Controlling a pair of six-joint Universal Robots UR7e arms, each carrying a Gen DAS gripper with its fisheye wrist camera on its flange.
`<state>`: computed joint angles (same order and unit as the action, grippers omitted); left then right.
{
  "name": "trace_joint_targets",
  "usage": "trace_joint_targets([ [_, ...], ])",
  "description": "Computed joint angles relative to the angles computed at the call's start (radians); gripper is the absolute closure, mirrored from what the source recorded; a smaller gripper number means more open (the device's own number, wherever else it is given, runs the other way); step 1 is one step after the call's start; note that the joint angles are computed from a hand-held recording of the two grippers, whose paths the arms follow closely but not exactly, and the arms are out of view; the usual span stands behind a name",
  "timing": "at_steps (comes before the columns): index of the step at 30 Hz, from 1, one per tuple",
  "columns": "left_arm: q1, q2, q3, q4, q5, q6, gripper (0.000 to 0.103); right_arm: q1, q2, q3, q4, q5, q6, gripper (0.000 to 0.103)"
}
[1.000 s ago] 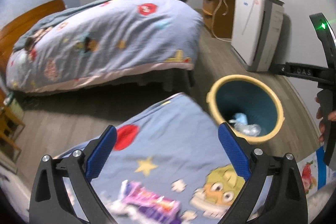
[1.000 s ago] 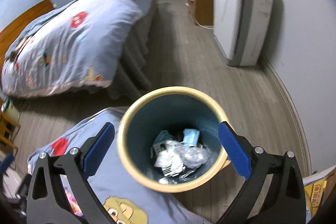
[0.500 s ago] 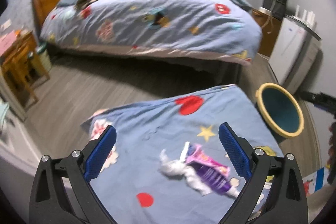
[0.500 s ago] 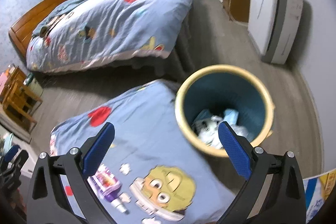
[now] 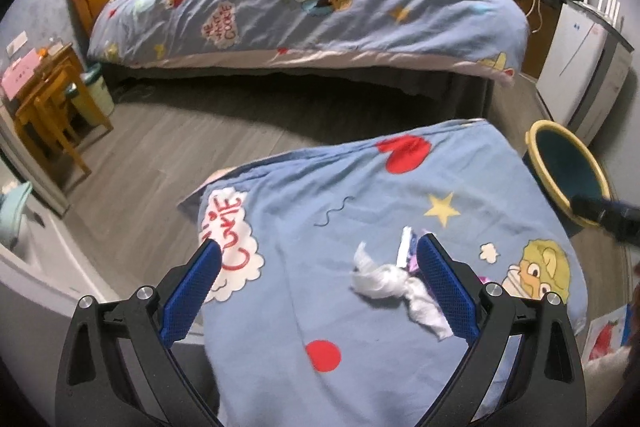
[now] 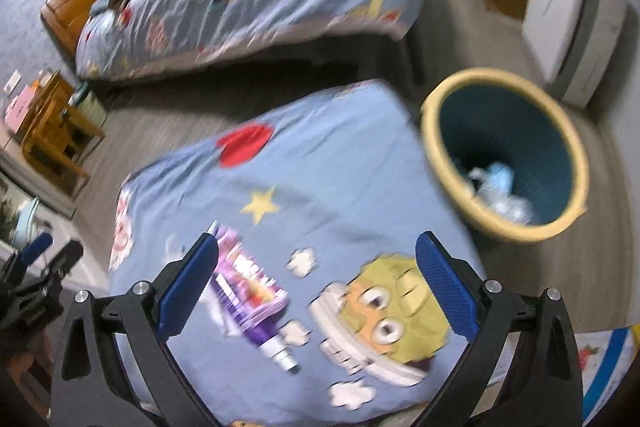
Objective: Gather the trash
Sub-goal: 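Grasp the pink snack wrapper with the right tool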
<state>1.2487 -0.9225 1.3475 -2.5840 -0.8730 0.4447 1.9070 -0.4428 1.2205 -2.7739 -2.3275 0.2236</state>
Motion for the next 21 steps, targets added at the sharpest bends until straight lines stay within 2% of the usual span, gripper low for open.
trace_joint_targets([
  [7, 0.023, 0.027, -0.047, 0.071, 0.024, -0.049, 0.006, 0.0, 0.099, -0.107, 0.118, -0.004, -0.098, 0.007],
  [10, 0.03, 0.047, -0.067, 0.093, 0.05, -0.056, 0.006, -0.007, 0.122, -0.136, 0.162, 0.028, -0.127, 0.013],
  [16, 0.038, 0.085, -0.1, 0.132, 0.092, -0.033, 0.006, -0.031, 0.153, -0.19, 0.266, 0.11, -0.127, 0.039],
  [18, 0.041, 0.096, -0.108, 0.15, 0.093, -0.037, 0.006, -0.038, 0.164, -0.208, 0.298, 0.134, -0.128, 0.054],
  [21, 0.043, 0.104, -0.108, 0.154, 0.085, -0.033, 0.006, -0.043, 0.176, -0.226, 0.329, 0.145, -0.129, 0.07],
])
